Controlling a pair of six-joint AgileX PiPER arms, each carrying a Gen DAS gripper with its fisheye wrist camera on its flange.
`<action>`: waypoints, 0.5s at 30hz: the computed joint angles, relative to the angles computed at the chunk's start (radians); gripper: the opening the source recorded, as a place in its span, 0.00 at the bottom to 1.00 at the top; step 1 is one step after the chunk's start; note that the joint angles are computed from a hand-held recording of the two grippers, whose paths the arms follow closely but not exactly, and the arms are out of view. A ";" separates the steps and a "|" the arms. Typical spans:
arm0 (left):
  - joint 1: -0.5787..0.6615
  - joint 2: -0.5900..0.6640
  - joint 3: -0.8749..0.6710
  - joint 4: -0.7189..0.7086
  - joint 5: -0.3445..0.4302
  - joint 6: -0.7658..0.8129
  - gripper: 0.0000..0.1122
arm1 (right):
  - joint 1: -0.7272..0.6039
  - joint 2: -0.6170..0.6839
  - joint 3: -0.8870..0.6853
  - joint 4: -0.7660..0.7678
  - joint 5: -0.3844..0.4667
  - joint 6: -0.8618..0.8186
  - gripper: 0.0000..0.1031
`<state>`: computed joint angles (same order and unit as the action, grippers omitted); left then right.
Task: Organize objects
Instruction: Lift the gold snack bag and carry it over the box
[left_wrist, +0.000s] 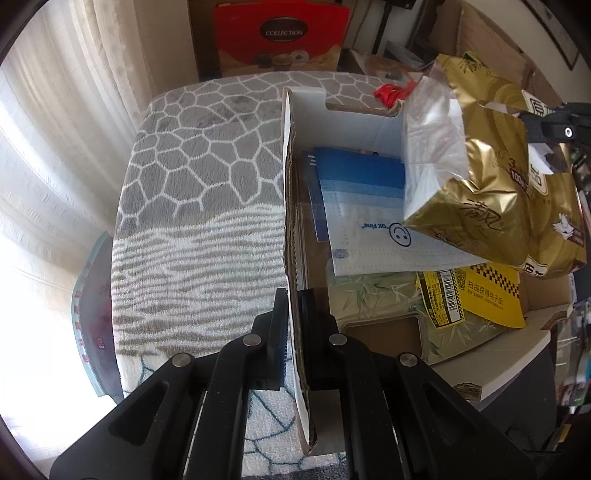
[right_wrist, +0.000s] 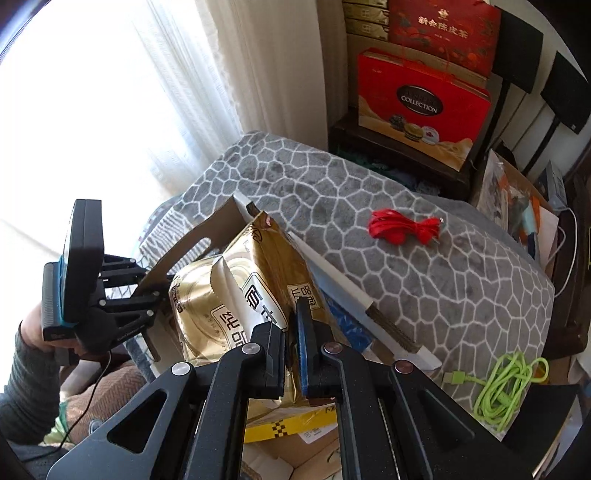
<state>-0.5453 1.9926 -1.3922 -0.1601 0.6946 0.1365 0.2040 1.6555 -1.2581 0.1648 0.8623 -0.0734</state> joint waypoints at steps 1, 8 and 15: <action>0.000 0.000 0.000 0.000 0.000 0.000 0.05 | -0.005 -0.008 0.014 -0.006 0.006 0.029 0.03; -0.004 -0.005 0.010 -0.003 -0.012 -0.011 0.05 | -0.153 -0.148 0.248 0.169 -0.070 0.083 0.03; -0.018 0.004 0.012 0.034 -0.021 -0.054 0.05 | -0.176 -0.170 0.315 0.226 -0.057 0.088 0.04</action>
